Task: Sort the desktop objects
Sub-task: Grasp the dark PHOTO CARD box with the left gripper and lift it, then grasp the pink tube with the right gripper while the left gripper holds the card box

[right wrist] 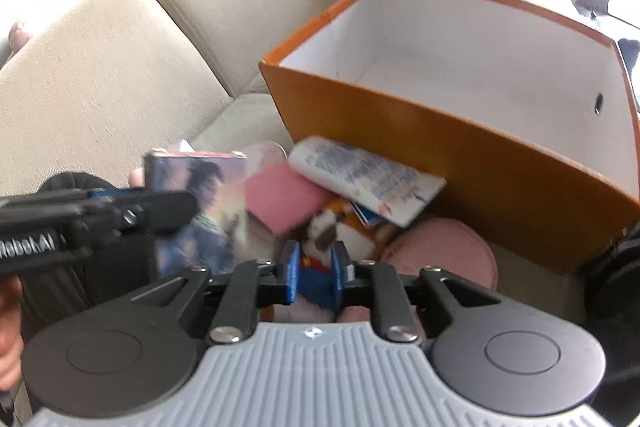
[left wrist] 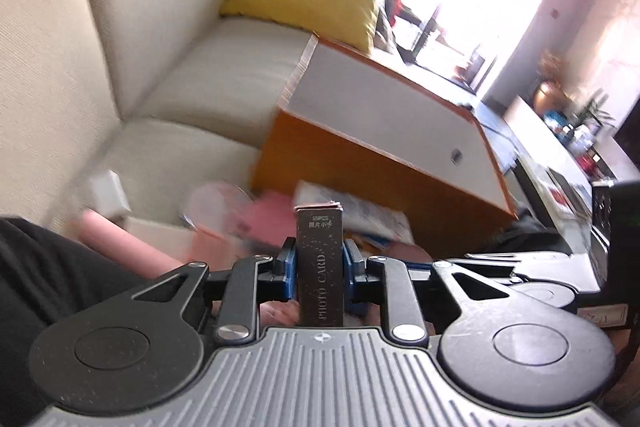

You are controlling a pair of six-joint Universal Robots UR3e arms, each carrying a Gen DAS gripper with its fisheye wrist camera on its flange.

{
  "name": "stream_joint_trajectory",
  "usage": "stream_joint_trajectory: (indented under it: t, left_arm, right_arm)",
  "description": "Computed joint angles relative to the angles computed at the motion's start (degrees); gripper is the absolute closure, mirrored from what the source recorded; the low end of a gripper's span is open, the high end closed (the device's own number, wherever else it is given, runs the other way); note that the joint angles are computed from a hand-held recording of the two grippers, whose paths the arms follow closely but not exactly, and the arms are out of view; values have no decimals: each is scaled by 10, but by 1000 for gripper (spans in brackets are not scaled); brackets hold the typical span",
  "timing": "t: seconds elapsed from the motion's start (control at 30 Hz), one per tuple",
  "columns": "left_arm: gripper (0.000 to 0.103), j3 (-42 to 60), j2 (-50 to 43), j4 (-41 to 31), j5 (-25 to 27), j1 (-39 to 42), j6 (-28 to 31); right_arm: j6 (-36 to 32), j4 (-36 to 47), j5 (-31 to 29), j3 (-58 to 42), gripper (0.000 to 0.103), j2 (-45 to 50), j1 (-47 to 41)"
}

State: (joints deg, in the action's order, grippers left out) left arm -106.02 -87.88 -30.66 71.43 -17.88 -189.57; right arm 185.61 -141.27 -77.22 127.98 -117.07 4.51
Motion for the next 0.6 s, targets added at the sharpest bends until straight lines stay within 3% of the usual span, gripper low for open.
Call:
stream_joint_trajectory:
  t: [0.1, 0.2, 0.3, 0.37, 0.6]
  left_arm:
    - [78, 4, 5, -13, -46, 40, -5]
    - [78, 13, 2, -5, -16, 44, -7]
    - [78, 20, -5, -8, -39, 69, -9]
    - [78, 40, -23, -13, -22, 63, -3]
    - [78, 102, -92, -25, 16, 35, 14]
  right_arm:
    - [14, 7, 7, -28, 80, 28, 1]
    - [40, 41, 54, -47, 78, 36, -30]
    - [75, 38, 59, -52, 73, 47, -39]
    - [103, 41, 70, -53, 70, 55, -51]
    - [160, 53, 135, -56, 70, 77, -92]
